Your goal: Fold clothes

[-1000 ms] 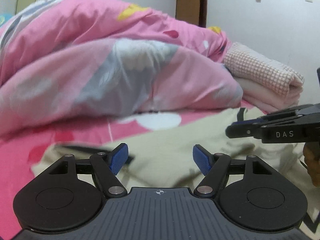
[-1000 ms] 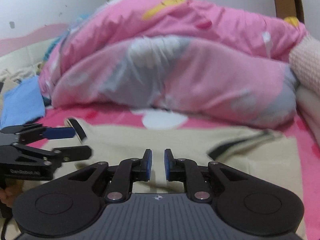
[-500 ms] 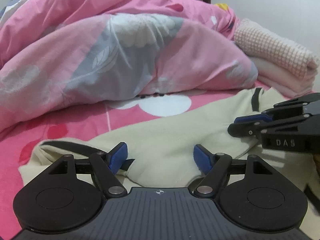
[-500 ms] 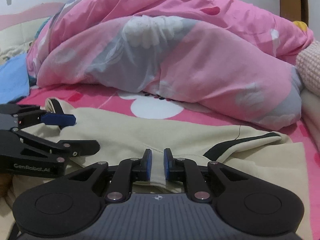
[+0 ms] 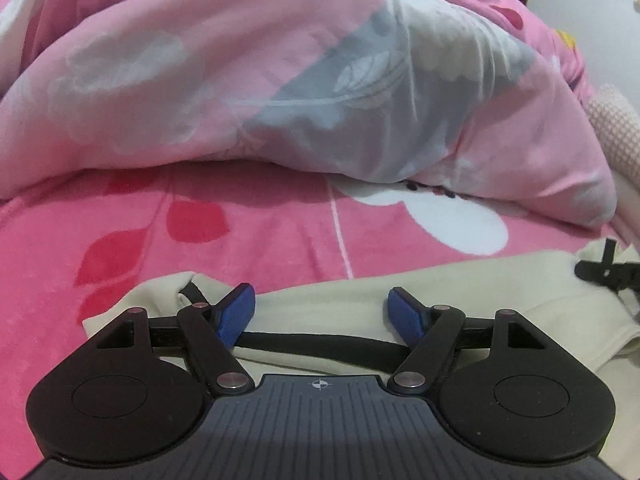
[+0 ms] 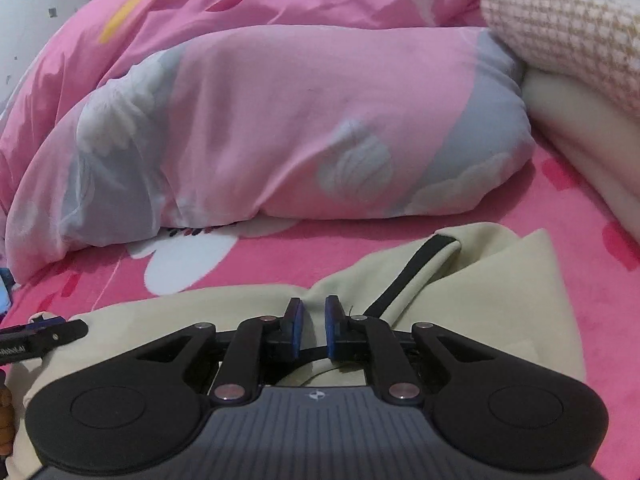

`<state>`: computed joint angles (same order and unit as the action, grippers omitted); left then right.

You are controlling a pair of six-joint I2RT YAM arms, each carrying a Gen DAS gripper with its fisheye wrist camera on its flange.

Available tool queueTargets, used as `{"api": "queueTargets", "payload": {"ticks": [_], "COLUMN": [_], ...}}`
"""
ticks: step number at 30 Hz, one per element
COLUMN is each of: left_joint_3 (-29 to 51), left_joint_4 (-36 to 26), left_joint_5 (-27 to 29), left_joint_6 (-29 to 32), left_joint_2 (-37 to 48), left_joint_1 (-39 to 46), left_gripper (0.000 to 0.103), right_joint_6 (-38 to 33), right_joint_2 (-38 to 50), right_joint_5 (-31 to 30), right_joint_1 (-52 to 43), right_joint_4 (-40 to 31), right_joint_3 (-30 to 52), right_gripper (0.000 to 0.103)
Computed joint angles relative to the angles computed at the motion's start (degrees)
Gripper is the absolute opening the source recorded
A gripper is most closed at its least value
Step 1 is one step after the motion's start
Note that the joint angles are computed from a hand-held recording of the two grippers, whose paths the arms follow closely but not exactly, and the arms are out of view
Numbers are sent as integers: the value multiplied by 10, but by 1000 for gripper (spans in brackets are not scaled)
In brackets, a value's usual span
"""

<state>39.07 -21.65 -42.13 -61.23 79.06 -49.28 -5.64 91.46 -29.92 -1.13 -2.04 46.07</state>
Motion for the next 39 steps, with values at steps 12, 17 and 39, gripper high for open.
{"api": "queueTargets", "payload": {"ticks": [12,17,39], "left_joint_3": [91,107,80], "left_joint_4": [-100,-128,-103], "left_joint_5": [-88,-102,-99], "left_joint_6": [16,-22,-78], "left_joint_2": [67,103,102], "left_joint_1": [-159,-165,-166], "left_gripper": [84,92,102], "right_joint_6": [-102,-128,-67], "right_joint_2": [-247,-252,-205], "right_joint_5": [-26,91,-60], "right_joint_1": [38,115,-15], "right_joint_4": [-28,16,-110], "right_joint_3": [-150,-192,-46], "right_gripper": [23,23,25]}}
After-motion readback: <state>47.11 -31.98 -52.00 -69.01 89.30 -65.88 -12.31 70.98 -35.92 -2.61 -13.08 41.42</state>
